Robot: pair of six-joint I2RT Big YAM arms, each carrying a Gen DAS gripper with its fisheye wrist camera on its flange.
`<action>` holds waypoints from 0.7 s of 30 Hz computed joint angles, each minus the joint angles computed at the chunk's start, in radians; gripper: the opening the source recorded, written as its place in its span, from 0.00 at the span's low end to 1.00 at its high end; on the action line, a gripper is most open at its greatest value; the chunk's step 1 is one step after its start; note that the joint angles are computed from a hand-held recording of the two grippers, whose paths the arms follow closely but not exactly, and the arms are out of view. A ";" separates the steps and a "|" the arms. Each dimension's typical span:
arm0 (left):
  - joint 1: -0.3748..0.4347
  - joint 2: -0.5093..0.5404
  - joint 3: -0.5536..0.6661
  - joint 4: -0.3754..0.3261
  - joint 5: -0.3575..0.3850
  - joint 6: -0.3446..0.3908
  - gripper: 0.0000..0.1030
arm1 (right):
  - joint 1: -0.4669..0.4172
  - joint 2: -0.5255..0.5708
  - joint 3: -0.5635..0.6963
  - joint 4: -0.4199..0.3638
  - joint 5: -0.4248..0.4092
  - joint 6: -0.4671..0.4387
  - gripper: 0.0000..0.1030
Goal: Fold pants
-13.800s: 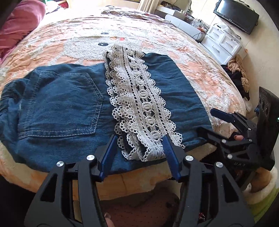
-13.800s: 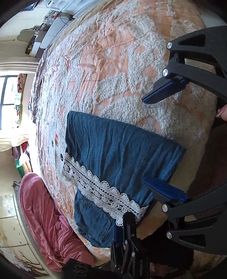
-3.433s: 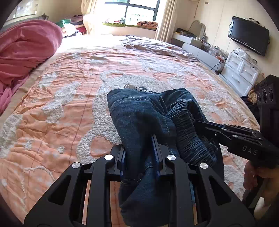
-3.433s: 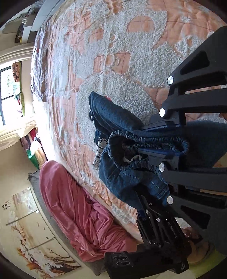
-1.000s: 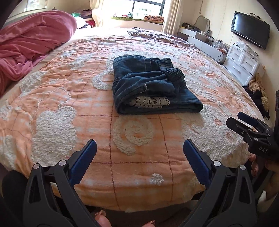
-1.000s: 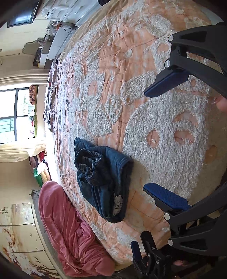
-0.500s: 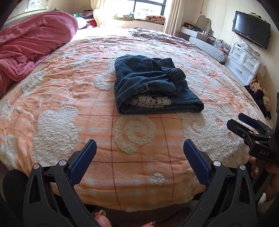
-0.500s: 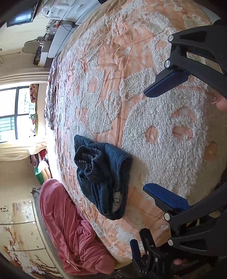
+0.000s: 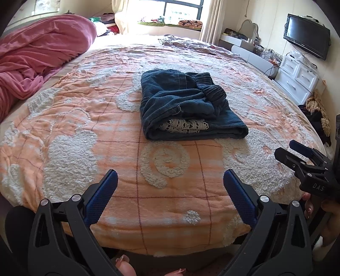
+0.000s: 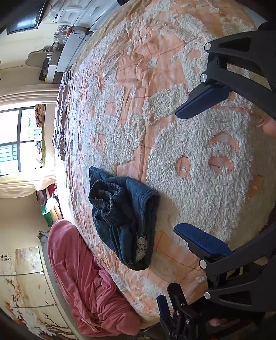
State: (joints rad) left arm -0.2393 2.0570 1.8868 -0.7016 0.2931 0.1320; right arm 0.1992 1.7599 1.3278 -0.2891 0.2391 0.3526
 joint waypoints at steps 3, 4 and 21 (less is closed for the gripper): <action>0.001 0.000 0.002 -0.001 0.001 -0.004 0.91 | 0.000 0.000 -0.001 0.001 0.000 -0.001 0.95; 0.001 0.000 0.002 -0.002 0.001 -0.005 0.91 | 0.001 0.001 0.000 -0.001 0.002 -0.001 0.95; 0.000 -0.001 -0.001 -0.005 -0.013 -0.007 0.91 | -0.002 0.004 0.000 -0.005 0.004 0.009 0.95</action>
